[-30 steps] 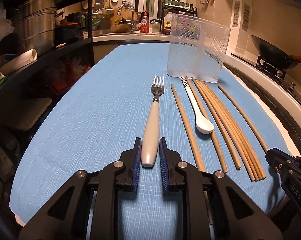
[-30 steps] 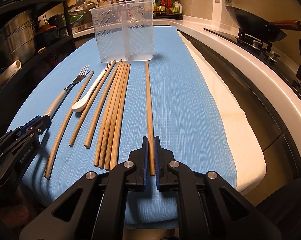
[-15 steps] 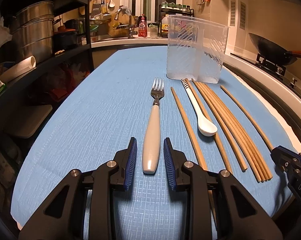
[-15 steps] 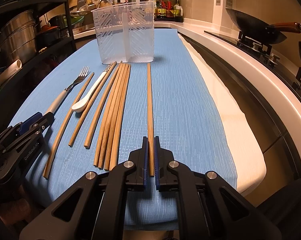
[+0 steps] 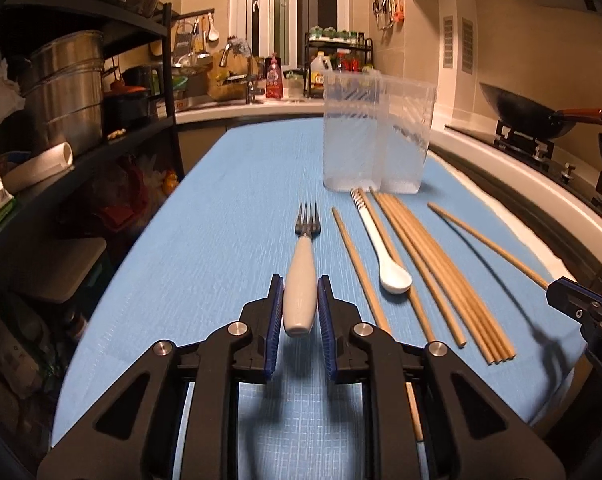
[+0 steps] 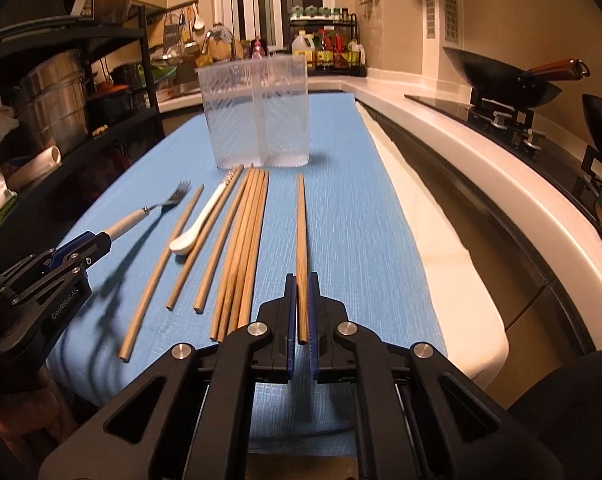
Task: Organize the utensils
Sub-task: 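Lift the fork with the left tool while the right tool lifts the chopstick toward the holder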
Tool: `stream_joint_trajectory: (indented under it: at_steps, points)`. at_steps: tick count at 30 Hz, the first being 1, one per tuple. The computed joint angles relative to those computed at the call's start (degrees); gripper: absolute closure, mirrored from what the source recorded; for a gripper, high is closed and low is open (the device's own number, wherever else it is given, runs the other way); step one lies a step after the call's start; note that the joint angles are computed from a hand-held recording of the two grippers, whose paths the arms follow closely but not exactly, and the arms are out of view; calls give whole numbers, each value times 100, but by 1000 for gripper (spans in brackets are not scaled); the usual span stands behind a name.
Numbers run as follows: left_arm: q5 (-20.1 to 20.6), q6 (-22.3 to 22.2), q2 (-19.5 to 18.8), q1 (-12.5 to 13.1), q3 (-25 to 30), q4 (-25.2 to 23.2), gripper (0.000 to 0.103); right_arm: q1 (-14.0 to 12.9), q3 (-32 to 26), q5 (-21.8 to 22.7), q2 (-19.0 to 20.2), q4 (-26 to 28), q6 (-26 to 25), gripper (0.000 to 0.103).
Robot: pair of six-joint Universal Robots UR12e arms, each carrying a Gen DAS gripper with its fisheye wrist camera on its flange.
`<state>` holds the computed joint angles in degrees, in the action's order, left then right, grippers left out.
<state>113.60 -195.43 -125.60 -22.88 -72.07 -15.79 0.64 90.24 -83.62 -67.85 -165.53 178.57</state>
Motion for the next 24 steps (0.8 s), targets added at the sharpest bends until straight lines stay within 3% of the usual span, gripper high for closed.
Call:
stream_joint_trajectory:
  at_steps: [4, 11, 17, 24]
  points:
    - [-31, 38, 95, 12, -89, 345, 85, -14, 87, 2, -86, -394, -76, 98]
    - [-34, 196, 145, 22, -48, 732, 86, -55, -13, 71, -116, -595, -177, 98]
    - [-232, 355, 117, 65, 248, 631, 86, -133, -261, 315, -89, -660, -264, 98]
    - [-876, 211, 85, 248, 700, 57, 86, -207, -767, 607, 116, -642, -147, 98]
